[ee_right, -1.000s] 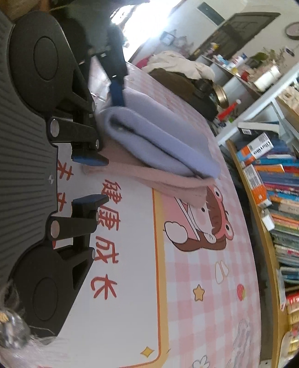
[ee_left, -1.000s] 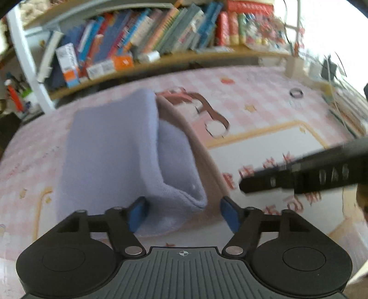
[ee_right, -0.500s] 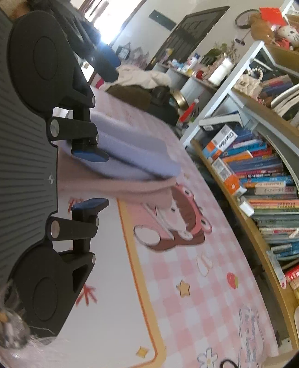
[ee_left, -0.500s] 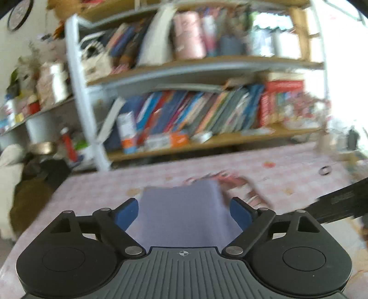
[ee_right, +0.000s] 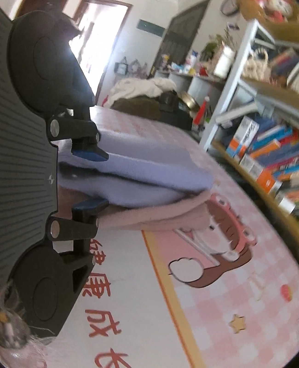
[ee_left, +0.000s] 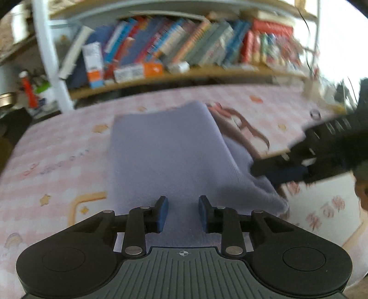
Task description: Fold clothes
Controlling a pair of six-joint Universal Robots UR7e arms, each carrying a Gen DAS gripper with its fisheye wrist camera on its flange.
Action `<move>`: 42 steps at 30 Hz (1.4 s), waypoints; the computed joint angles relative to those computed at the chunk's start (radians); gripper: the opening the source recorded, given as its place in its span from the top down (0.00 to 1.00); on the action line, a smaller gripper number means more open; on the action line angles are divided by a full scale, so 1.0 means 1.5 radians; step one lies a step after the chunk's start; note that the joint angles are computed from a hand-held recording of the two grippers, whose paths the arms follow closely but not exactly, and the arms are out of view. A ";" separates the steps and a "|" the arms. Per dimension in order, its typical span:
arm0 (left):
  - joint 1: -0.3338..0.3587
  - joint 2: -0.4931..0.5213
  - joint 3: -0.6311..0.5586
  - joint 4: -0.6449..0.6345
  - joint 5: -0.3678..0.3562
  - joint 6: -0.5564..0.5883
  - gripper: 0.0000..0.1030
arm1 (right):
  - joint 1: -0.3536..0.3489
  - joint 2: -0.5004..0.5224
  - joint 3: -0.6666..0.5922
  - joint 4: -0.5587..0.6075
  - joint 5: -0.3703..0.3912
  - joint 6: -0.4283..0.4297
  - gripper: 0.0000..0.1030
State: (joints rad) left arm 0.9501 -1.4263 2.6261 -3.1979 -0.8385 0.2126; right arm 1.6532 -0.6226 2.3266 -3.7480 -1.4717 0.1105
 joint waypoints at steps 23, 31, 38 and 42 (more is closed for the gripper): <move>0.074 -0.041 -0.030 0.064 -0.132 0.086 0.70 | 0.071 0.071 -0.132 -0.114 -0.030 0.026 0.57; 0.069 -0.048 -0.033 0.080 -0.129 0.077 0.69 | 0.120 0.063 -0.130 -0.151 -0.198 -0.051 0.58; 0.056 -0.070 -0.031 0.071 -0.129 0.060 0.69 | 0.187 0.063 -0.125 0.018 -0.276 -0.140 0.74; 0.057 -0.081 -0.023 0.003 -0.142 0.071 0.70 | 0.187 0.071 -0.116 0.037 -0.276 -0.144 0.91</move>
